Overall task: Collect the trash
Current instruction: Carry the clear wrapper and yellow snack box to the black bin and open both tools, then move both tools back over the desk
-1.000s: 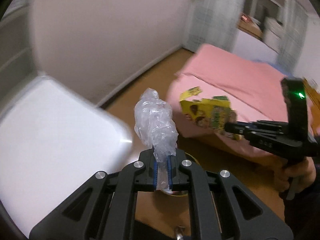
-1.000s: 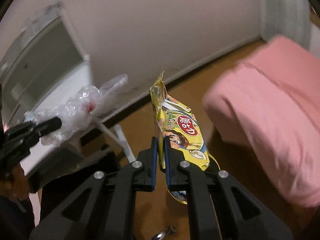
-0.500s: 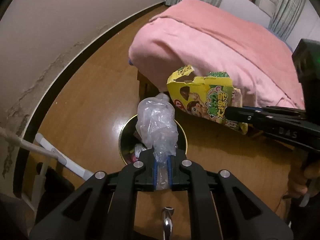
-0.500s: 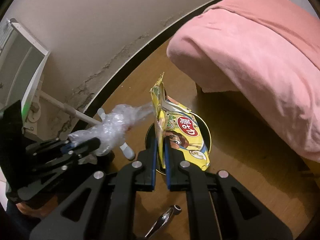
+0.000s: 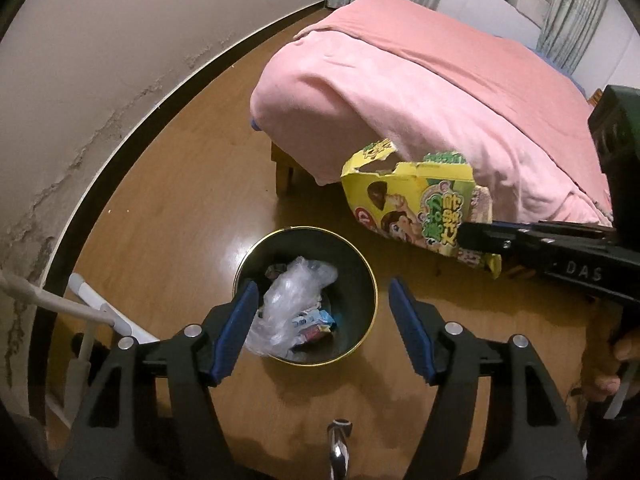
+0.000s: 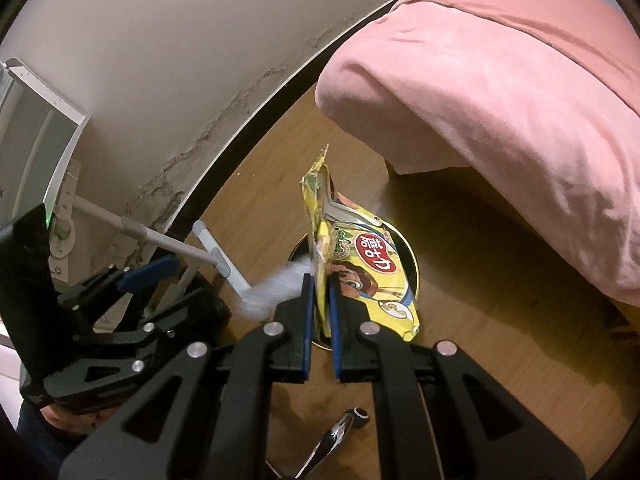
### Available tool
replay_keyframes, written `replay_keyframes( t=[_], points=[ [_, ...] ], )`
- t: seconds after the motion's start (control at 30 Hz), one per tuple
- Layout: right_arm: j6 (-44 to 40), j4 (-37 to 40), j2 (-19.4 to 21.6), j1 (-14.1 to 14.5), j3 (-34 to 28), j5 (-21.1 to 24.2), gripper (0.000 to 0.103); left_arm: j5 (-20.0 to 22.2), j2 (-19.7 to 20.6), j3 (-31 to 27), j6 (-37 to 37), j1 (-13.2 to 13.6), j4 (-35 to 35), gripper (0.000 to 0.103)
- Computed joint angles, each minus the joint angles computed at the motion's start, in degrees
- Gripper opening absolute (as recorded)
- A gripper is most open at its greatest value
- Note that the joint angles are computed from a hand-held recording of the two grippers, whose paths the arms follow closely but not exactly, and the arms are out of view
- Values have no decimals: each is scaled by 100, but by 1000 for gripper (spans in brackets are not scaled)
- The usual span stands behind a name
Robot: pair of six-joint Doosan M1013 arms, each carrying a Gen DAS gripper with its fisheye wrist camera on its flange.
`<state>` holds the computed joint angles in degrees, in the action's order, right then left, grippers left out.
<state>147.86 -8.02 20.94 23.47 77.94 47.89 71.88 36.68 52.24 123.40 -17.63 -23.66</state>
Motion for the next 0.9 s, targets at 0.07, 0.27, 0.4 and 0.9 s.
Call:
replay_keyframes(
  t=[0.07,0.27,0.4,0.9],
  points=[
    [-69,60,34,0,-35,8,8,-46,-37,19,41,16,-15,66],
    [-241,204,169,3,-209,78,8,-174,-191,109,159,100,-118,68],
    [-273,136,247,39,-347,171,8,-240,-264,112,232,165,-184,69],
    [-209,-389,543,255,-1149,769,82,-500,-671,102,144,578,-111,91]
  ],
)
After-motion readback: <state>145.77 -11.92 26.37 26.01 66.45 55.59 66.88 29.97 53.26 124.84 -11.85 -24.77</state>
